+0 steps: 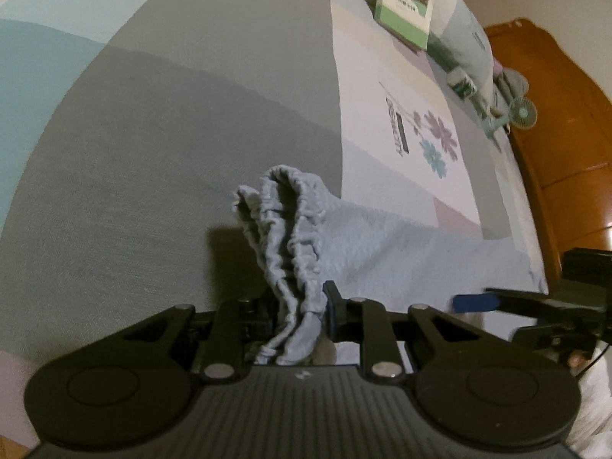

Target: Fold clothes

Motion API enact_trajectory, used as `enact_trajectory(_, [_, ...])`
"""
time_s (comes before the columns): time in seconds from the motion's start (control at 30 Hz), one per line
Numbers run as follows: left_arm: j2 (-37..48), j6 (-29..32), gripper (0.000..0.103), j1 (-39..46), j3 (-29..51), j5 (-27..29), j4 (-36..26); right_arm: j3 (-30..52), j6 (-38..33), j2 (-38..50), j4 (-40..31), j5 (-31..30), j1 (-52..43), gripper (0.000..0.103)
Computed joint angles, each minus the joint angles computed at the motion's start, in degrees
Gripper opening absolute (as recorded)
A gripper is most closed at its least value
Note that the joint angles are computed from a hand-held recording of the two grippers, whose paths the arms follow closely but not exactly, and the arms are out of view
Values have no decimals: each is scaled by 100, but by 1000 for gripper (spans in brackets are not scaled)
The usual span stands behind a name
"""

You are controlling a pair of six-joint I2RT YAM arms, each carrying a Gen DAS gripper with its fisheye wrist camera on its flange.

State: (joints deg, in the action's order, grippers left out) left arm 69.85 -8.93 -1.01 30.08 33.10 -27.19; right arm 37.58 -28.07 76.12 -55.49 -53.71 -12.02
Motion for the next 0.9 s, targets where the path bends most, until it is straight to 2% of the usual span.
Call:
enact_trajectory(0.13, [45, -32, 21, 144, -121, 145, 172, -277, 1508, 181, 1235, 258, 614, 103])
enact_trajectory(0.27, [187, 61, 21, 283, -176, 295, 311, -363, 1993, 291, 1765, 192, 619, 103])
enact_trajectory(0.6, [367, 54, 21, 379, -288, 447, 572, -298, 3614, 377, 3328, 577, 972, 103])
enact_trajectory(0.67, [366, 57, 21, 374, -278, 435, 560, -435, 3828, 206, 3525, 733, 1127, 103])
enact_trajectory(0.9, [291, 36, 21, 340, -276, 347, 524, -975, 4031, -777, 3027, 889, 1277, 103])
